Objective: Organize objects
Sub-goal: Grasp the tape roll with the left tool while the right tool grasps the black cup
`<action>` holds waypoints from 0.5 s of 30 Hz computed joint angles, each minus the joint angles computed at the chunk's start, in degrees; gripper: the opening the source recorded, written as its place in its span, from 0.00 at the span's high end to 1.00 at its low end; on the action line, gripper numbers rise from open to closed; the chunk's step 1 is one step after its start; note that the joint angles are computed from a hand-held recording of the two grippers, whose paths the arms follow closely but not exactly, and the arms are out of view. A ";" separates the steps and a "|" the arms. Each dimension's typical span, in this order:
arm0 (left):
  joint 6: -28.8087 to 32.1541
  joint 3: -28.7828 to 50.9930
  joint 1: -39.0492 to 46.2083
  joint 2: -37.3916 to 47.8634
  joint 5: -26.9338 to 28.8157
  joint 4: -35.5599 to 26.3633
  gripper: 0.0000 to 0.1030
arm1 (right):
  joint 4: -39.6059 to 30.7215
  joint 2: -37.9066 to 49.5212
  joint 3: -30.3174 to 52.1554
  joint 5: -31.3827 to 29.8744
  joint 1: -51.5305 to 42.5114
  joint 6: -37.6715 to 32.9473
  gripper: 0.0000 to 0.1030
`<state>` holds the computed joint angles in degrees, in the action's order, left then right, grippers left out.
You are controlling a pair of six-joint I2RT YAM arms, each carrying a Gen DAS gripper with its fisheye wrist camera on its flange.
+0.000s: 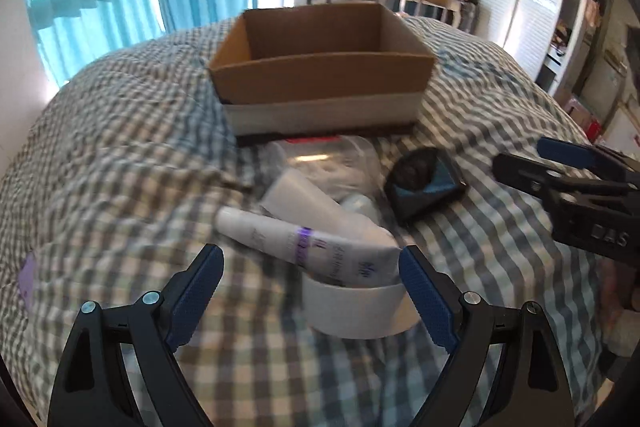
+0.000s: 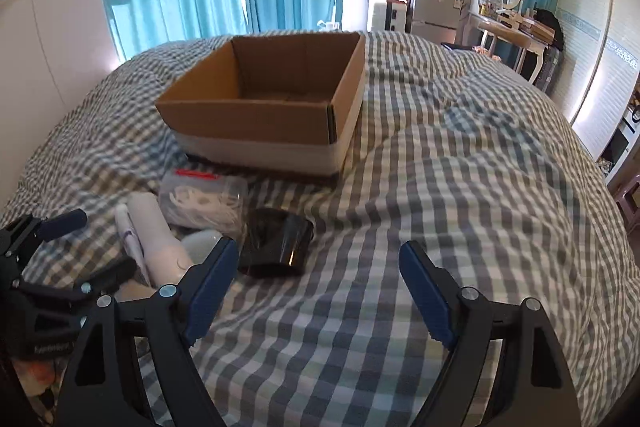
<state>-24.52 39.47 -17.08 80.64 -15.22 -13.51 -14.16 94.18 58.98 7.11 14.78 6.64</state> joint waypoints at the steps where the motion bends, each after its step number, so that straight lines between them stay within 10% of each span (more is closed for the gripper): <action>1: 0.38 0.07 -0.87 0.51 0.48 0.42 0.11 | 0.24 0.15 -0.29 -0.35 -0.33 0.27 0.20; 15: 0.46 3.62 0.65 12.22 8.91 4.24 0.21 | 1.71 0.07 -2.51 -2.85 -2.03 2.94 0.20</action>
